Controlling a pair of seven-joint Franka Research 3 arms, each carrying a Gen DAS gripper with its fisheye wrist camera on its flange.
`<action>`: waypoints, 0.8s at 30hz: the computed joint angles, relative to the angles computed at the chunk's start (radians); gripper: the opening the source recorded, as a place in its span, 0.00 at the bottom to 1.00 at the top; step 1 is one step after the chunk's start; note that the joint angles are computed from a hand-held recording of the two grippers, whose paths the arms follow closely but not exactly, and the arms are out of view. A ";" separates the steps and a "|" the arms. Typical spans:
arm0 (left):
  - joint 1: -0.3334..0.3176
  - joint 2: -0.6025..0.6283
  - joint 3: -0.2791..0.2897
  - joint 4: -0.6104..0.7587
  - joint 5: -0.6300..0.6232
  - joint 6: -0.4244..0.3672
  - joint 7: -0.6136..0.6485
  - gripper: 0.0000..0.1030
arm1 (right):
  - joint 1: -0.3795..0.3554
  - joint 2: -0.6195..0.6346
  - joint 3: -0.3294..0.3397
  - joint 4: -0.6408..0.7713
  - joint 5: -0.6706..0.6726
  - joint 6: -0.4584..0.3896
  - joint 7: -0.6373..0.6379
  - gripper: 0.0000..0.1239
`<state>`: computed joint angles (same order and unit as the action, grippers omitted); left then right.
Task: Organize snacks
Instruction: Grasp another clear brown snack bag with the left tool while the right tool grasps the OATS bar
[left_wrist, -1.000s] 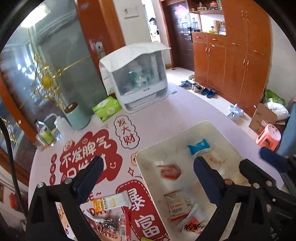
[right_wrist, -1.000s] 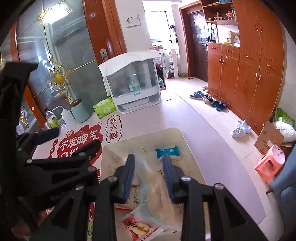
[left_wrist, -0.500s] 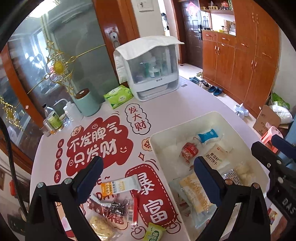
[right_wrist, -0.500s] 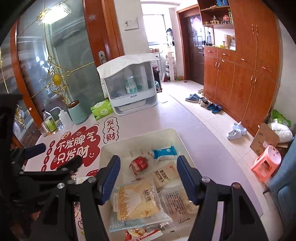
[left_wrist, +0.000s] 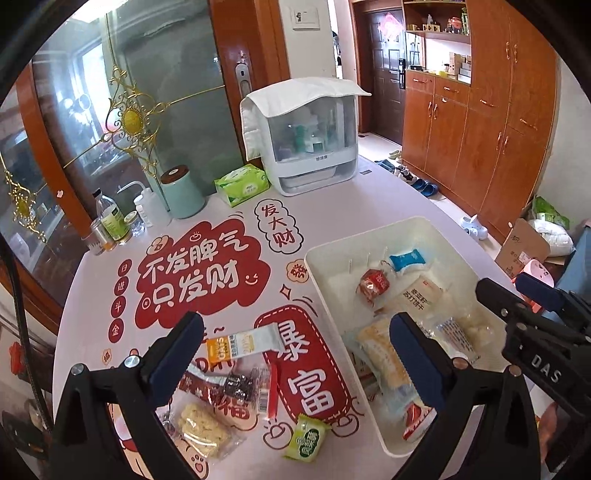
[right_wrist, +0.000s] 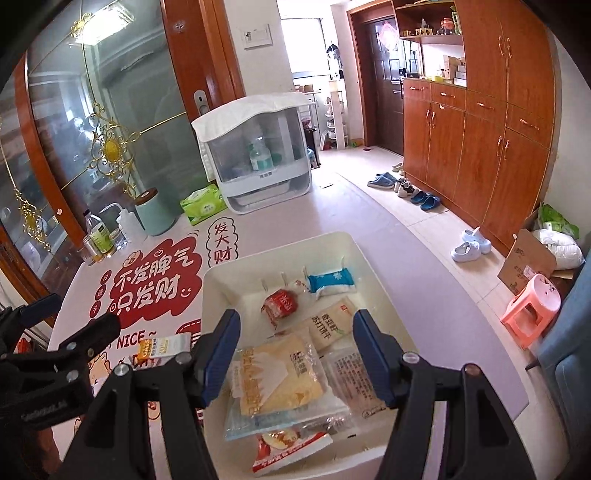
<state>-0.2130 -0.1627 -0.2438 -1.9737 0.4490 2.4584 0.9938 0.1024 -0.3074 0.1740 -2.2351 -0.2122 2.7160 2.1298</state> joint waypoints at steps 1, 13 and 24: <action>-0.001 -0.009 0.002 -0.009 -0.006 0.001 0.002 0.98 | 0.004 -0.001 -0.001 -0.002 0.006 -0.001 -0.002 0.52; 0.039 -0.114 0.032 -0.130 -0.045 0.013 0.002 0.98 | 0.034 0.020 0.012 0.027 0.005 -0.033 -0.005 0.52; 0.114 -0.199 0.068 -0.242 -0.045 -0.007 -0.010 0.98 | 0.113 0.096 0.013 0.098 0.010 -0.061 -0.041 0.52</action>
